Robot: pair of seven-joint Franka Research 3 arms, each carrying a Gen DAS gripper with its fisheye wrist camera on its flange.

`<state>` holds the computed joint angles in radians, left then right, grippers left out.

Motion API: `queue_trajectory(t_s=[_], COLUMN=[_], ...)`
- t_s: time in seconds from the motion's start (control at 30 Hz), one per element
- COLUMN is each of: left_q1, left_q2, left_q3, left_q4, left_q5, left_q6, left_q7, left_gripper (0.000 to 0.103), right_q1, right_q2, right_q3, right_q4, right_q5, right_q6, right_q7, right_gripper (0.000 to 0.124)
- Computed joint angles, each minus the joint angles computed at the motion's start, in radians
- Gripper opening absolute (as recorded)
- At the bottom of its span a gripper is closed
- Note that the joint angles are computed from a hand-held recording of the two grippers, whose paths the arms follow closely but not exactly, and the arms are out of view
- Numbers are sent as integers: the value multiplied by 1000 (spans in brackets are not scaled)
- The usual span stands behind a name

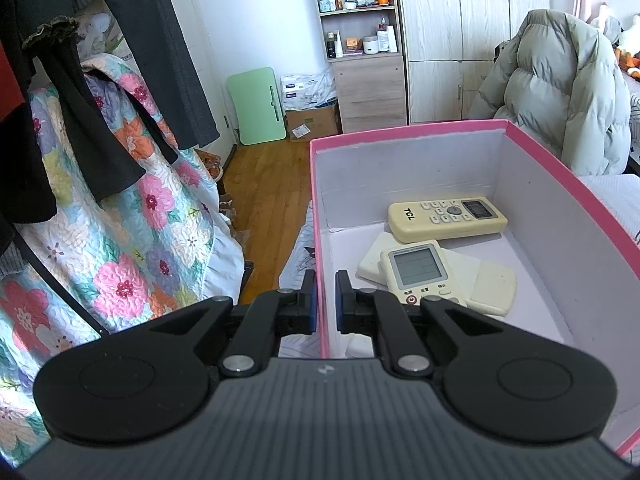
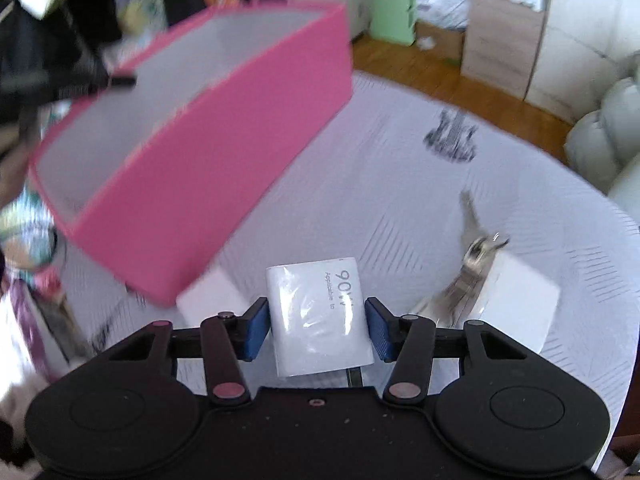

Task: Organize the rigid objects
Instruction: 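Carry the square charger into the pink box and open the right tool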

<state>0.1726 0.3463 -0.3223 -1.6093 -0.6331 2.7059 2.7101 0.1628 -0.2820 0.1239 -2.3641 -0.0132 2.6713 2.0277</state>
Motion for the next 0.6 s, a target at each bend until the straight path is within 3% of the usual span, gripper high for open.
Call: queue_trajectory(t_s=[0.1, 0.2, 0.33, 0.43, 0.6], left_q1=[1, 1, 3, 6, 7], left_q2=[1, 2, 4, 4, -8], left_q3=[0, 0, -1, -3, -12], left_q4=[3, 4, 6, 7, -20], left_q5=[-2, -2, -1, -8, -25], left_q6=[-4, -5, -3, -8, 40], left_q7=[-1, -3, 2, 2, 43], left_gripper=[7, 7, 7, 7, 7], right_q1=[-39, -44, 64, 90, 98], right_q2=[-26, -39, 13, 109, 277], right_q3=[45, 54, -11, -6, 5], right_q4=[4, 24, 102, 237, 455], right_q5=[-81, -113, 39, 82, -68], right_q6=[51, 126, 237, 175, 20], right_q7=[92, 106, -39, -113, -82], right_gripper=[57, 57, 57, 57, 57])
